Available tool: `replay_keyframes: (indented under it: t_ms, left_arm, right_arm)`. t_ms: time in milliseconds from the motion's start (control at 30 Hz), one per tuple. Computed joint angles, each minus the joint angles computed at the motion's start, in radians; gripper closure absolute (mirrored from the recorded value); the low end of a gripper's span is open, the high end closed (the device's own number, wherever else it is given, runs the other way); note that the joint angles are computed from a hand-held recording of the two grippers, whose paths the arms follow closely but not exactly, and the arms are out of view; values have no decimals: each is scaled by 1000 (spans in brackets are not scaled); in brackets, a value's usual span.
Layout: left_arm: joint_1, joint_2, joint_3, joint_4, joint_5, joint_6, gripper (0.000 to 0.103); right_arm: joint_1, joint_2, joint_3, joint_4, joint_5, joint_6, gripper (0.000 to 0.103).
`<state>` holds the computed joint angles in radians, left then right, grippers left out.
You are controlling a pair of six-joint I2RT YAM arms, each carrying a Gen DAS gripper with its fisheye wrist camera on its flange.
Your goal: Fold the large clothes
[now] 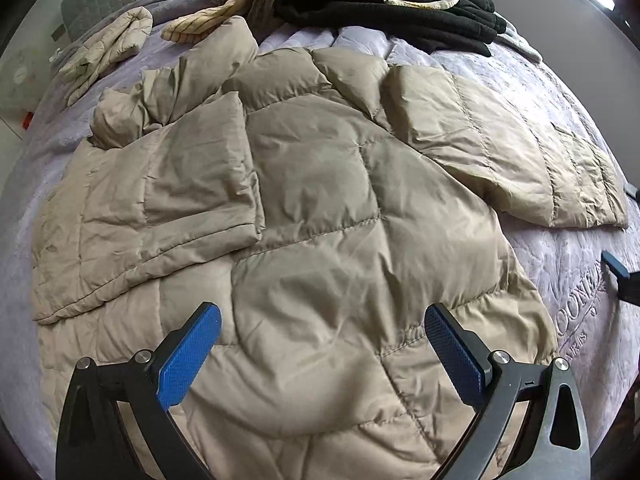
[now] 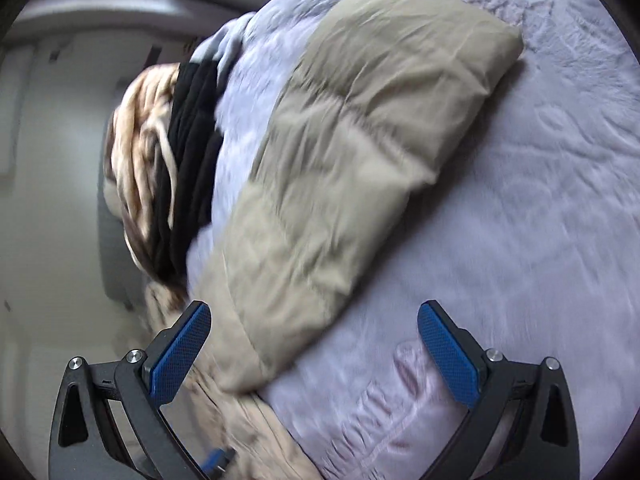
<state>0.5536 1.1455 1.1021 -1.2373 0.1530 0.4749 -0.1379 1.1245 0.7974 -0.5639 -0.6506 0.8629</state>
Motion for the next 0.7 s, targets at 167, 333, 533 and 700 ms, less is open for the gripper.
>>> replay_keyframes:
  t_ms: [167,333,533,700]
  left_arm:
    - [-39,1,-2,17,-16,-54,1]
    - [-49,18,17,19,-11,-86,1]
    - [5,29,49,34,-20,-55,1]
    - [101,61,75,57,-29,15,1]
  right_arm:
    - [-46,117,-38,266,-76,165,0]
    - [-46,212,-57,541,-121,368,0]
    - [-25,276,-107,770,-178,593,37]
    - [39,256,-55,739,-155,557,96]
